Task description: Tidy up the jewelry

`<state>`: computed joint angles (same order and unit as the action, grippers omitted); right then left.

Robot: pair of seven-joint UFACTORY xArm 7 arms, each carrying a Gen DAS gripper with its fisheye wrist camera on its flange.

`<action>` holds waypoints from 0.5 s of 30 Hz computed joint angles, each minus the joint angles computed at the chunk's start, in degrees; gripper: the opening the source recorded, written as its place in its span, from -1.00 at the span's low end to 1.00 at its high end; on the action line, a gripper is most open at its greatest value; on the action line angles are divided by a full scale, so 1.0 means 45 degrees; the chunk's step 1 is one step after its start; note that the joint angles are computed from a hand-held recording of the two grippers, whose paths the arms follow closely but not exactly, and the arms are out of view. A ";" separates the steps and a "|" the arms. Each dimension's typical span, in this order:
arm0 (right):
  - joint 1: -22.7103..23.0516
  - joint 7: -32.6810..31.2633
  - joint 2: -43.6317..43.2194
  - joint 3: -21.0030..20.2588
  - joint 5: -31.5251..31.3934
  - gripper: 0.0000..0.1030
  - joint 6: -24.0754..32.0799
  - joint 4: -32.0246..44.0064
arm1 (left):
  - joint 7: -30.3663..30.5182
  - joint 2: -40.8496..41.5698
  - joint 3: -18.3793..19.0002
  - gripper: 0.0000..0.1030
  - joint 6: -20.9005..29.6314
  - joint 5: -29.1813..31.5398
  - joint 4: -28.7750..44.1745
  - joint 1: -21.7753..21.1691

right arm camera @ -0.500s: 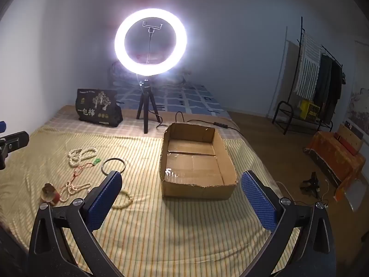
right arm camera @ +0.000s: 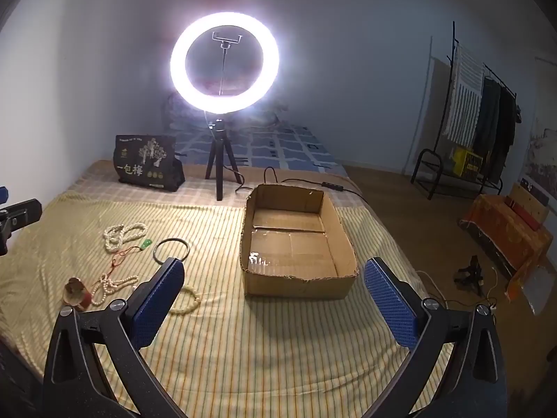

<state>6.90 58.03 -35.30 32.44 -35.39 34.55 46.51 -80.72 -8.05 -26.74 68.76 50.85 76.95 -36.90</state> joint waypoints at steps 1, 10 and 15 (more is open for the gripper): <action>0.0158 -0.0236 -0.0065 -0.0206 0.0134 0.99 0.0093 0.0045 | -0.0040 -0.0040 0.0014 1.00 -0.0039 -0.0011 -0.0048 0.0000; 0.0094 -0.0317 -0.0133 -0.0191 0.0231 0.99 0.0086 0.0022 | -0.0159 0.0006 -0.0015 1.00 0.0165 0.0067 0.0125 -0.0027; 0.0047 -0.0311 -0.0116 -0.0133 0.0253 0.99 0.0108 0.0057 | -0.0206 -0.0005 -0.0019 1.00 0.0169 0.0097 0.0116 -0.0039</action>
